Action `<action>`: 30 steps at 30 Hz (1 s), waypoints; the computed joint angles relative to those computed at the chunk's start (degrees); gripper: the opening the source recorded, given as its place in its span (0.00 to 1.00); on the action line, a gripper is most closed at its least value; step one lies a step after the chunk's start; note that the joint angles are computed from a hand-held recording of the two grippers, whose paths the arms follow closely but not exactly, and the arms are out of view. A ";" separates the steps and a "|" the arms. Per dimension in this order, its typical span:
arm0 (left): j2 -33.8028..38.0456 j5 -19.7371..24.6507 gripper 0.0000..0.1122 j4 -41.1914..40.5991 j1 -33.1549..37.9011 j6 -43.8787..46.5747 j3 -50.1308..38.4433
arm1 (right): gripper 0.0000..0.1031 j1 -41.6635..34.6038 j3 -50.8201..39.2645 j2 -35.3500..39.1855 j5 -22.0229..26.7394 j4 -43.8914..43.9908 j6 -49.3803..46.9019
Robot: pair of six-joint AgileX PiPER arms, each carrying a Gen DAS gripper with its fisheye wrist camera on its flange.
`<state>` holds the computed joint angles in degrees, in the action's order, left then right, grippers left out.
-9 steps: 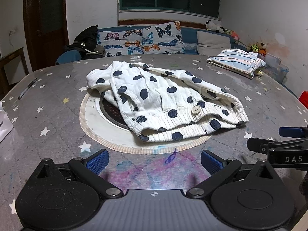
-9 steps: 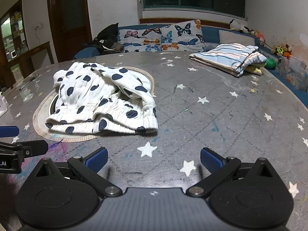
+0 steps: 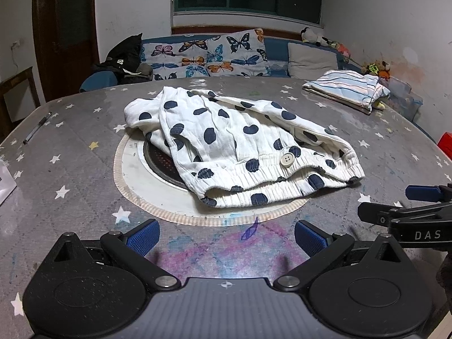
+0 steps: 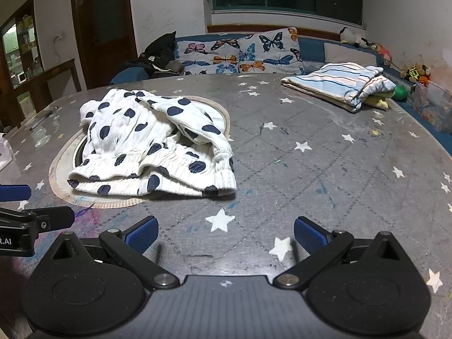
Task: Fold clothes
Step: 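Move both grippers toward the crumpled white polka-dot pants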
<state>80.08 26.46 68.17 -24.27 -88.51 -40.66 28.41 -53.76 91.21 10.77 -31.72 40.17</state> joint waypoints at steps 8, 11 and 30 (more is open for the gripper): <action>0.87 -1.29 0.92 -5.31 2.01 6.33 -2.08 | 1.00 0.38 -1.23 1.40 -0.05 1.08 -1.16; 1.36 -1.81 0.92 -6.18 2.84 7.70 -2.72 | 1.00 0.59 -1.81 1.66 0.24 1.82 -2.18; 4.54 -4.82 0.92 -10.50 7.64 15.13 -6.84 | 1.00 0.10 -8.11 5.75 2.03 14.11 -16.96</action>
<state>84.62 21.64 57.67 -16.62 -73.39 -47.50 28.51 -61.87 96.96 12.81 -17.61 23.21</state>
